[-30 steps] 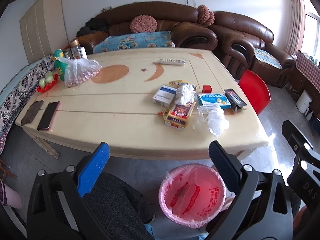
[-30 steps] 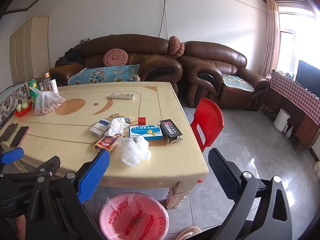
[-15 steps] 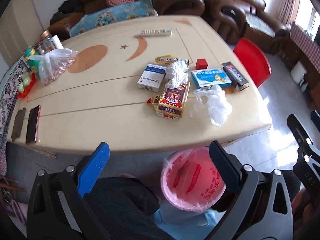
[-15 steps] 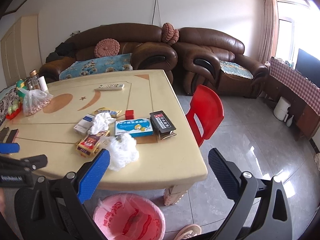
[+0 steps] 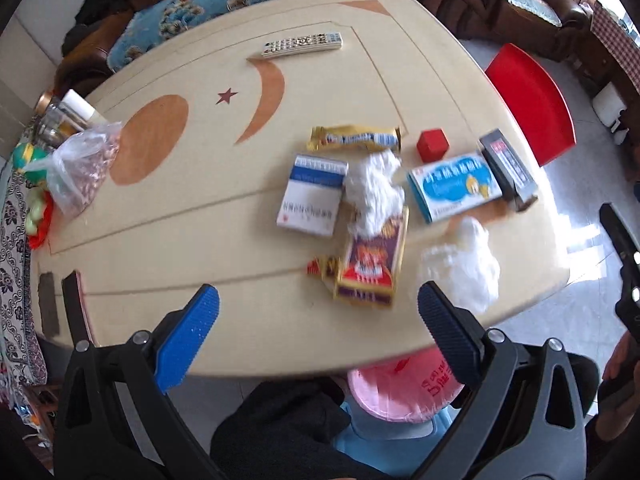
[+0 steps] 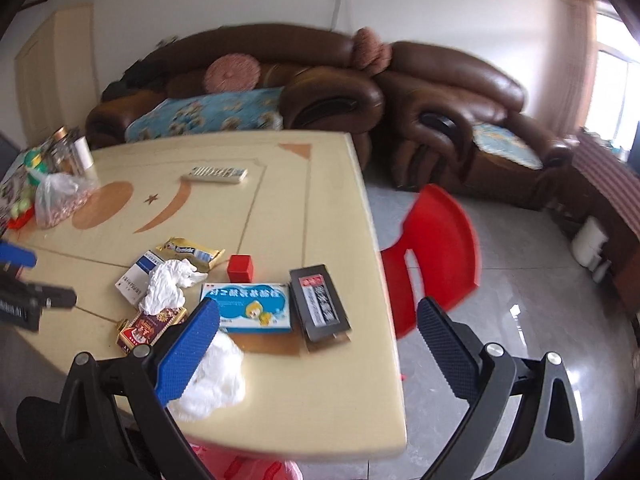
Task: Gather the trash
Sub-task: 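Move the left tool toward the white-and-blue medicine box while the right tool approaches the black box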
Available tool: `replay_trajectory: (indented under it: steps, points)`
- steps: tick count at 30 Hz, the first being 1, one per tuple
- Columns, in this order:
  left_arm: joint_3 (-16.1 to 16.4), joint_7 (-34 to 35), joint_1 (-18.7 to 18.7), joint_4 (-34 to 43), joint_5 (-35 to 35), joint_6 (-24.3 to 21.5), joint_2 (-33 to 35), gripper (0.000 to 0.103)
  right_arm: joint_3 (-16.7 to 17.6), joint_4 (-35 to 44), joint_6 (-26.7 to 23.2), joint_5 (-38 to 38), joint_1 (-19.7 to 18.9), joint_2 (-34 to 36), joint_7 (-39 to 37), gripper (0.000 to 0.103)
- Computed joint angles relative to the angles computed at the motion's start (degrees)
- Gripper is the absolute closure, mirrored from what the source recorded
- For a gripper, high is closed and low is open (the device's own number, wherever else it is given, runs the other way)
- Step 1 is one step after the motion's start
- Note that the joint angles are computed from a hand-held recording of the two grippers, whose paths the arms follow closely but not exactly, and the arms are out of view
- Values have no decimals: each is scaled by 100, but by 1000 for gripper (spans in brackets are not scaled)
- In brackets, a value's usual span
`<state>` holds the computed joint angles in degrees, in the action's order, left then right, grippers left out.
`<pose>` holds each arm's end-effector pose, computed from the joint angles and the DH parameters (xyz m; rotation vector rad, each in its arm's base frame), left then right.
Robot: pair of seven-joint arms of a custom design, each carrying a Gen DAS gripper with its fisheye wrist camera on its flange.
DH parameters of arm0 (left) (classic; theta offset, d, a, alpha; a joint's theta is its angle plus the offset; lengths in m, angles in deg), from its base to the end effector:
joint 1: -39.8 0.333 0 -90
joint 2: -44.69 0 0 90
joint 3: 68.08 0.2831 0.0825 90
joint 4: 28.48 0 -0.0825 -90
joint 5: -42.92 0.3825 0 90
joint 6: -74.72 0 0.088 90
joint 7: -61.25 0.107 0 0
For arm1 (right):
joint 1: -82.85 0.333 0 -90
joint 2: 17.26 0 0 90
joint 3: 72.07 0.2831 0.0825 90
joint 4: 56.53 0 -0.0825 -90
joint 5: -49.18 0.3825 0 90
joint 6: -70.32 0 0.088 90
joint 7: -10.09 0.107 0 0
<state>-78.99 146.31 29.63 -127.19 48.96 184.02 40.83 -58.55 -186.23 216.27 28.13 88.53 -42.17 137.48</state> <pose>0.5275 -0.1985 0.5890 -1.7164 2.3403 -0.2206 0.4530 0.1773 0.5764 -1.7006 1.8254 -0.7700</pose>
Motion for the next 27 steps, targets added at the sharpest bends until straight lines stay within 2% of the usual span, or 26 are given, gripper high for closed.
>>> replay_trajectory:
  steps: [4, 9, 15, 18, 27]
  points:
    - [-33, 53, -15, 1126, 168, -614, 903, 6, -383, 594, -19, 465, 193, 772, -733, 7]
    - [-55, 320, -14, 1982, 72, -1340, 1711, 6, -836, 1120, -59, 1381, 378, 1496, -1354, 7]
    - [-29, 475, 100, 2621, -213, -1697, 2416, 6, -1039, 1633, -300, 1890, 450, 2122, -1790, 7]
    - [16, 462, 31, 2835, 63, -1735, 2639, 6, -1122, 1913, -509, 2205, 479, 2404, -2067, 7]
    - [81, 562, -115, 4551, 176, -2965, 3996, 6, -1233, 2560, -1018, 2222, 574, 3012, -2319, 7]
